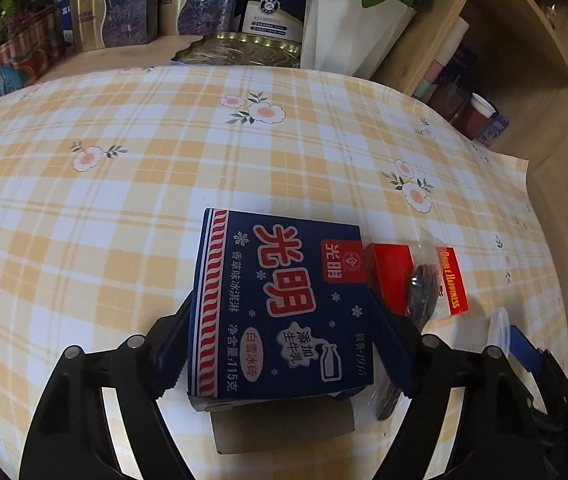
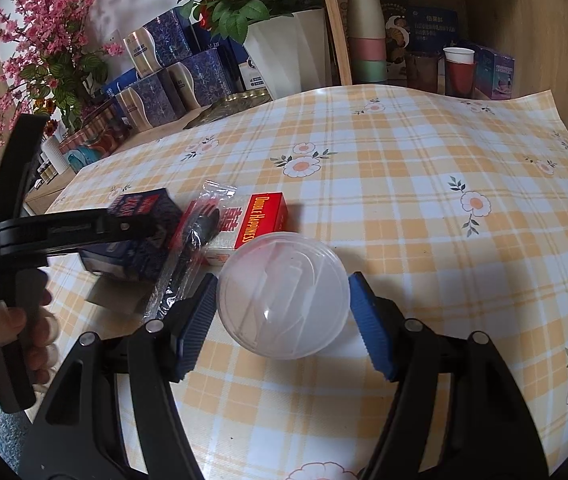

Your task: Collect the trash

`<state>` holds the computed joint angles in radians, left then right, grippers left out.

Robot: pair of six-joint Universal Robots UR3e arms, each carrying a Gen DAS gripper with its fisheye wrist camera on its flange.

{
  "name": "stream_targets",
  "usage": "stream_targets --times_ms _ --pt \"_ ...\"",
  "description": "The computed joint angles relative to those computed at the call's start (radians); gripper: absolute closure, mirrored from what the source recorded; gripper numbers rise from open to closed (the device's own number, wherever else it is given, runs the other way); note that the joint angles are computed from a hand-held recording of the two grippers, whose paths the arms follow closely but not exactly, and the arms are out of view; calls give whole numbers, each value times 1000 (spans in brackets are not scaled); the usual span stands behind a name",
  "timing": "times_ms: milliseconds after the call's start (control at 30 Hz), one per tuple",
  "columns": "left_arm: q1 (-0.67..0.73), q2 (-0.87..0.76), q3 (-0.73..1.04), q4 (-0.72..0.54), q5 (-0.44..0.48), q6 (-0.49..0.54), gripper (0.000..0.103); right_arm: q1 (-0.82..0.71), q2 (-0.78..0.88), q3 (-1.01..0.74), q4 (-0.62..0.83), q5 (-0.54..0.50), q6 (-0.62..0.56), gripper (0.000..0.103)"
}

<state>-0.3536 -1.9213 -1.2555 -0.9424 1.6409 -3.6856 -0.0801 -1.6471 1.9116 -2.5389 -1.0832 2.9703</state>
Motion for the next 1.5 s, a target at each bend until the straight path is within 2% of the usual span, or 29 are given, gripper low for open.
stream_targets --times_ms 267,400,500,633,733,933,1167,1267,1333,1500 --pt "-27 221 -182 48 45 102 25 25 -4 -7 -2 -51 4 36" --pt "-36 377 -296 39 50 125 25 78 -15 -13 -17 -152 21 36" --pt "-41 512 -387 20 47 136 25 103 -76 0 7 -187 17 36" --pt "-55 687 -489 -26 54 122 25 79 -255 72 97 -126 -5 36" --pt "-103 786 -534 -64 96 92 25 54 -387 112 183 -80 -10 36" --pt "-287 892 -570 -132 239 -30 25 40 -641 170 390 -33 -8 36" --pt "-601 912 -578 -222 460 -262 25 83 -874 210 596 -28 11 36" --pt "-732 898 -578 -271 543 -376 25 209 -913 243 587 -103 68 36" --pt "-808 888 -580 -302 586 -453 25 355 -881 276 509 -202 145 36" --pt "-957 856 -589 -376 658 -635 25 632 -791 349 368 -370 301 36"
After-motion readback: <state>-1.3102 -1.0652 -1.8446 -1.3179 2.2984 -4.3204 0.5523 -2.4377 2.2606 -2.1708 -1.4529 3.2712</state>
